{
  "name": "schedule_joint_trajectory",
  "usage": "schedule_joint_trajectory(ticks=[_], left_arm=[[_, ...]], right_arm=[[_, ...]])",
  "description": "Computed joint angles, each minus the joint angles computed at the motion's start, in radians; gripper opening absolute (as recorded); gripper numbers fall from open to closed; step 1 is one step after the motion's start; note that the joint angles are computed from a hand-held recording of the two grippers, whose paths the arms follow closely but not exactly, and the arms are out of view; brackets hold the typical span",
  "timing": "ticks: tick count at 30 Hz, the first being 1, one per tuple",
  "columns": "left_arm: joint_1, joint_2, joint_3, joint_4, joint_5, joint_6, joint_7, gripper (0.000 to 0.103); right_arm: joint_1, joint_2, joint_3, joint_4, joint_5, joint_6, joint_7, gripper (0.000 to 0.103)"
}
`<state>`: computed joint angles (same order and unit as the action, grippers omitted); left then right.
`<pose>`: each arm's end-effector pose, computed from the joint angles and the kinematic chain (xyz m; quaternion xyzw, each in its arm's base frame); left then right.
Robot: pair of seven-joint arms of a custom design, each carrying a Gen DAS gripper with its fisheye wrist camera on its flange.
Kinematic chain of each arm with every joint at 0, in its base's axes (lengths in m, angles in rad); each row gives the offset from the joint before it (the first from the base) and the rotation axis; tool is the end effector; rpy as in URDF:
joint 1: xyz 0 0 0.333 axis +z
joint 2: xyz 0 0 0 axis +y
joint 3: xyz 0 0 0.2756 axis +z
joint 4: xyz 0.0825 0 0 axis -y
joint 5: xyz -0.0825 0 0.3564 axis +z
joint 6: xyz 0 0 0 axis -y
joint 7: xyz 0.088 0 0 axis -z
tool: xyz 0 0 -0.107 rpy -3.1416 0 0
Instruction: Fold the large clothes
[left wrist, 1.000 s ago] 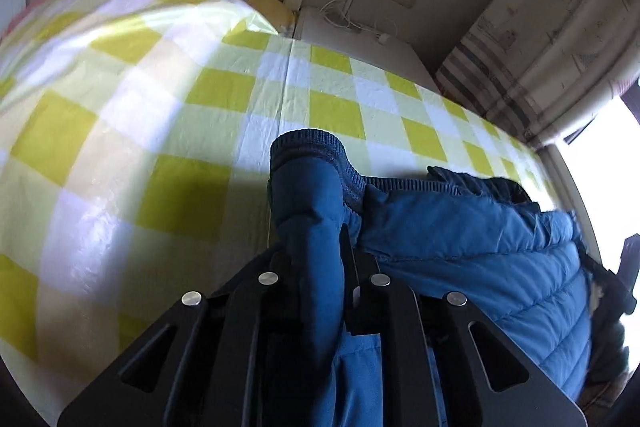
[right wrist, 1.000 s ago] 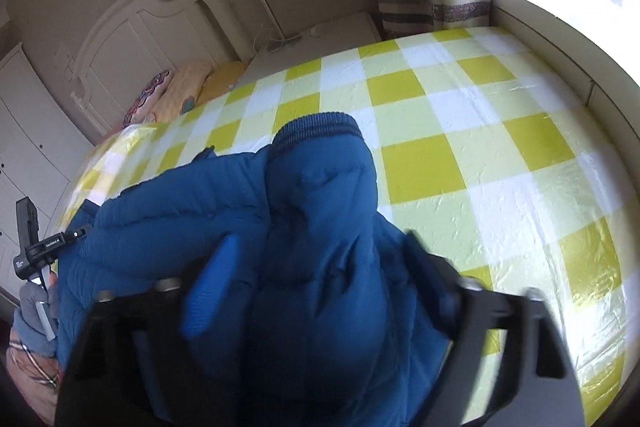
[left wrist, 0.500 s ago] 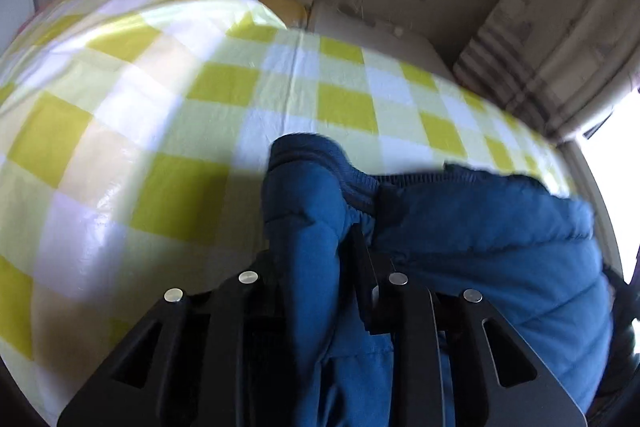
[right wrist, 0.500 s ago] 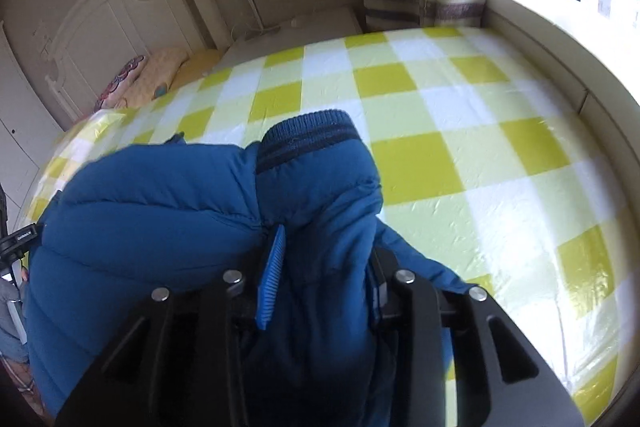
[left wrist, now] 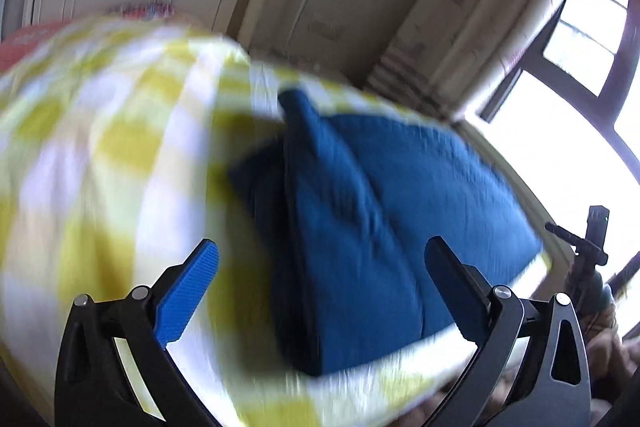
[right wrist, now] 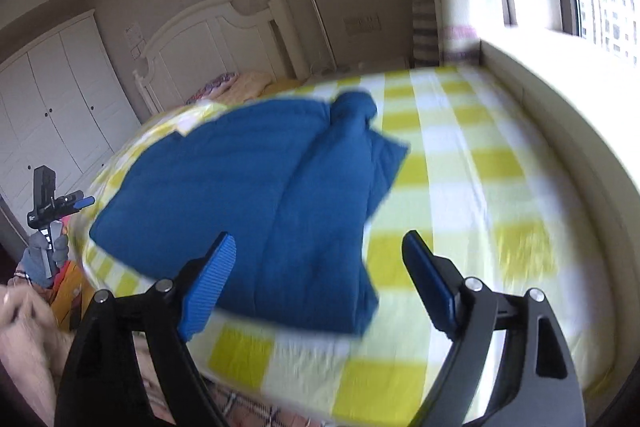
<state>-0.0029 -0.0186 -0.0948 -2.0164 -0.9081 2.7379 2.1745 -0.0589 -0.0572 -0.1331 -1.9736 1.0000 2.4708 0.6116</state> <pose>0.5671 -0.0251 0.5043 -0.6373 0.6282 -0.4285 0.1250 0.5498 -0.1103 0.5238 -0.6659 0.5878 -0.1518 0.4337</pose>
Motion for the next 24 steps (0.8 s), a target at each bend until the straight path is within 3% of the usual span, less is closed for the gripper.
schedule_joint_trajectory(ticks=[4, 5, 6, 8, 9, 10, 13, 14, 16, 18, 22, 24], left_arm=[[-0.016, -0.002, -0.006, -0.064, -0.063, 0.004, 0.023, 0.099], [-0.023, 0.015, -0.008, -0.055, -0.081, 0.002, 0.022, 0.099], [-0.032, 0.024, -0.024, -0.056, -0.088, 0.055, 0.034, 0.099], [-0.033, 0.054, -0.033, -0.018, -0.098, 0.032, 0.049, 0.099], [-0.038, 0.063, -0.042, -0.015, -0.094, 0.068, 0.033, 0.098], [-0.04, 0.073, -0.05, -0.009, -0.099, 0.088, 0.018, 0.09], [-0.045, 0.063, -0.074, -0.027, -0.163, 0.155, 0.047, 0.064], [-0.053, 0.047, -0.078, -0.054, -0.152, 0.207, 0.035, 0.049], [-0.054, 0.015, -0.07, -0.08, -0.229, 0.203, 0.083, 0.042], [-0.058, -0.012, -0.054, -0.106, -0.26, 0.187, 0.099, 0.041], [-0.084, -0.1, -0.027, -0.204, -0.207, 0.199, 0.074, 0.041], [-0.109, -0.138, 0.0, -0.245, -0.249, 0.192, 0.107, 0.041]], right_arm=[[-0.005, 0.0, -0.015, -0.062, 0.143, -0.047, -0.058, 0.083], [-0.002, 0.008, -0.01, -0.066, 0.169, -0.047, -0.066, 0.079], [0.0, 0.017, -0.003, -0.062, 0.172, -0.036, -0.067, 0.078], [0.01, 0.027, 0.016, -0.061, 0.161, 0.016, -0.069, 0.069], [0.015, 0.028, 0.023, -0.064, 0.161, 0.04, -0.069, 0.061], [0.018, 0.028, 0.027, -0.065, 0.17, 0.051, -0.071, 0.046], [0.036, 0.013, 0.04, -0.089, 0.207, 0.122, -0.1, 0.03], [0.046, 0.002, 0.048, -0.106, 0.211, 0.158, -0.105, 0.028], [0.064, -0.016, 0.053, -0.128, 0.205, 0.188, -0.097, 0.025], [0.079, -0.056, 0.048, -0.166, 0.209, 0.184, -0.111, 0.024], [0.105, -0.143, 0.021, -0.253, 0.189, 0.152, -0.116, 0.023], [0.119, -0.17, 0.006, -0.283, 0.195, 0.147, -0.12, 0.023]])
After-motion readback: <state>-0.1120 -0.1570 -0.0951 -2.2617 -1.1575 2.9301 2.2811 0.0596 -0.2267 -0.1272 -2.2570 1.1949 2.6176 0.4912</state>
